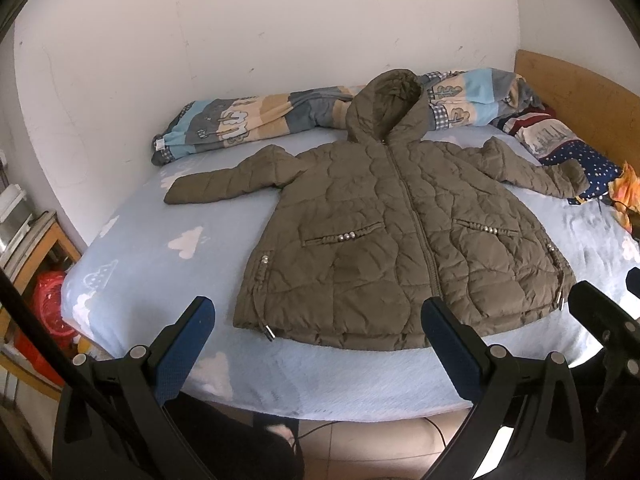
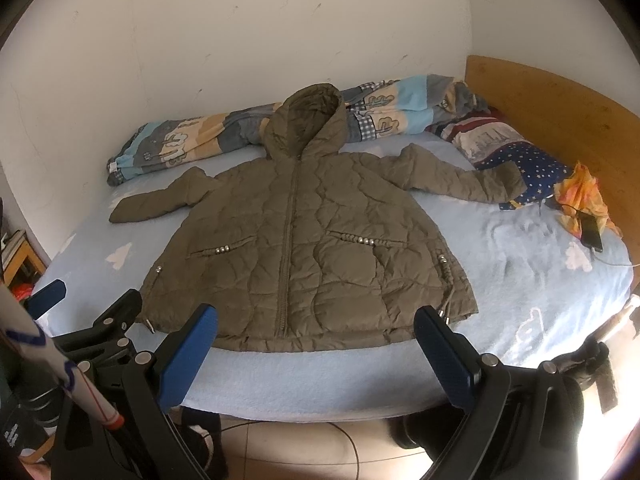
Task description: Fold large clothes
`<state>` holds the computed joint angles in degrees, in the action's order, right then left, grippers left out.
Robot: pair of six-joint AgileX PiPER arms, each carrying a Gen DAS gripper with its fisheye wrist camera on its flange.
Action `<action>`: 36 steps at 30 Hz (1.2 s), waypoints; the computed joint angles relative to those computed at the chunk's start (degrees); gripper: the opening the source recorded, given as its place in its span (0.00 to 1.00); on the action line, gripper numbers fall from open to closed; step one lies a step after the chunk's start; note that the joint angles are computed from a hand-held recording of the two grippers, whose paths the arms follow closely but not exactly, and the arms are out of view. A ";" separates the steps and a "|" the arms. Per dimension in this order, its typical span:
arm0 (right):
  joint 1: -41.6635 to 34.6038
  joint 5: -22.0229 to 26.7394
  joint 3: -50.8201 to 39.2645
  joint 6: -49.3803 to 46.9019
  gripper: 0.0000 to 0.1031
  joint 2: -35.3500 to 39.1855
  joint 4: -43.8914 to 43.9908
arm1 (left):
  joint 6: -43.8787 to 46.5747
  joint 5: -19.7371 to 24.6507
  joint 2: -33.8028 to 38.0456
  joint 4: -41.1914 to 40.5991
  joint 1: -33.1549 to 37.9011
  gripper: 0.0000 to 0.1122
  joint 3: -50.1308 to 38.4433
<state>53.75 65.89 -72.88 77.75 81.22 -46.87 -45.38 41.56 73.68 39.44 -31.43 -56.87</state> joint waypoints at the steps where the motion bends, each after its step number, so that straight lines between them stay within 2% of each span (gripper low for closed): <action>1: -0.32 0.13 -0.26 -0.84 0.97 0.12 0.37 | -0.05 -0.19 0.09 0.16 0.05 0.91 0.07; 4: -1.28 -0.08 -0.91 -2.07 0.97 0.96 0.84 | 0.23 -0.88 1.63 0.77 0.57 0.91 -0.47; 12: -6.37 -1.36 -3.48 -6.27 0.97 4.26 6.63 | 5.34 -3.90 8.02 -4.60 3.69 0.91 -3.99; 19: -11.63 -4.85 -1.62 -7.47 0.97 5.74 8.08 | 8.96 -4.37 12.97 -7.79 4.84 0.91 -5.99; 25: -14.80 -6.24 -3.87 -10.58 0.97 7.79 11.01 | 12.30 -4.68 17.97 -10.25 7.27 0.91 -10.87; 29: -19.86 -9.40 -3.26 -13.34 0.97 7.60 13.21 | 13.90 -5.11 24.46 -10.44 9.80 0.91 -20.60; 34: -31.17 -12.38 -4.81 -17.96 0.97 7.04 17.41 | 13.29 -4.36 40.18 -7.71 12.59 0.91 -42.89; 36: -36.94 -13.11 -6.63 -20.86 0.97 8.01 19.94 | 17.13 -5.31 48.09 -10.75 13.96 0.91 -52.13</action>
<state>16.81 52.77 -79.51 56.89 89.23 -26.93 -28.25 36.26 121.77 28.69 -17.48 -109.00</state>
